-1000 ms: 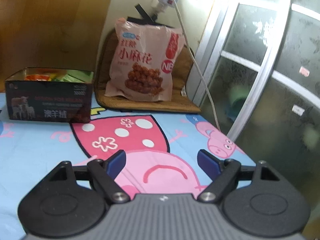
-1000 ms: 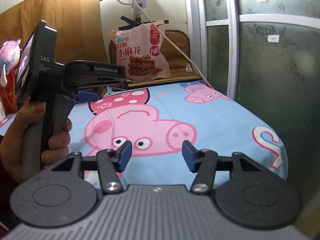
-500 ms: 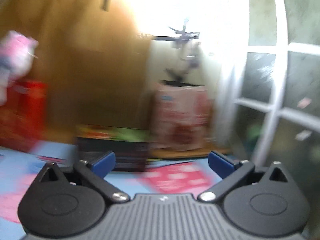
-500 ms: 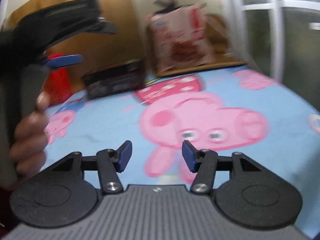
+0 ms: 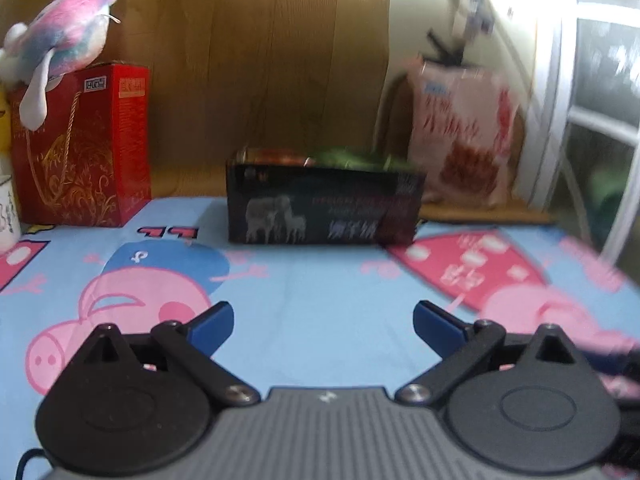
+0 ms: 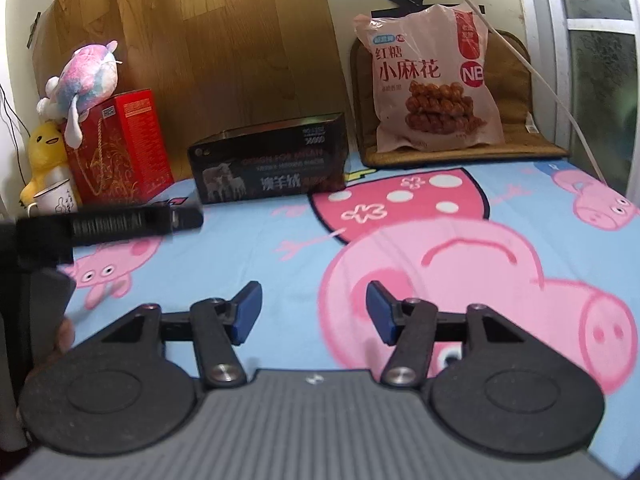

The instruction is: Organize snacks

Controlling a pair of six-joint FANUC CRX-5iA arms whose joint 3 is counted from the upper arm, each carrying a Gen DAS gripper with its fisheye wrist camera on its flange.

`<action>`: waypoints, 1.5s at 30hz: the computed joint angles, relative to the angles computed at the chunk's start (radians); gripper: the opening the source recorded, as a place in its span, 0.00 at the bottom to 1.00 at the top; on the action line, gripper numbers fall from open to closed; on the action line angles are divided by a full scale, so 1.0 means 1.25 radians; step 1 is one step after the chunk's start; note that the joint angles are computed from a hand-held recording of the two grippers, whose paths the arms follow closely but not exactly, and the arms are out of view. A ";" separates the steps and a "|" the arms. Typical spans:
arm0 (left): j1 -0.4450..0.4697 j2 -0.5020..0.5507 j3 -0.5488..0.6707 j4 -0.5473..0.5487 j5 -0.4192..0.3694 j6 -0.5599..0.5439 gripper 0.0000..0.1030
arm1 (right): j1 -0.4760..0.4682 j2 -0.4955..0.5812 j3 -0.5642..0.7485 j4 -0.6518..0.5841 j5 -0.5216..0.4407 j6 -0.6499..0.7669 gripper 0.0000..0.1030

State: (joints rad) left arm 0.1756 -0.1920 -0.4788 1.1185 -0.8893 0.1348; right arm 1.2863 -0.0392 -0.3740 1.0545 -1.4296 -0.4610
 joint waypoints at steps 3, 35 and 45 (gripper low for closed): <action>-0.031 -0.022 -0.014 -0.038 0.089 0.019 0.96 | -0.046 -0.055 -0.070 0.053 0.077 0.052 0.67; -0.132 -0.039 0.149 -0.809 0.287 0.730 0.99 | -0.277 -0.310 -0.360 0.410 0.471 -0.387 1.00; -0.093 -0.069 0.066 -0.594 0.322 0.551 1.00 | -0.179 -0.225 -0.288 0.336 0.318 -0.185 1.00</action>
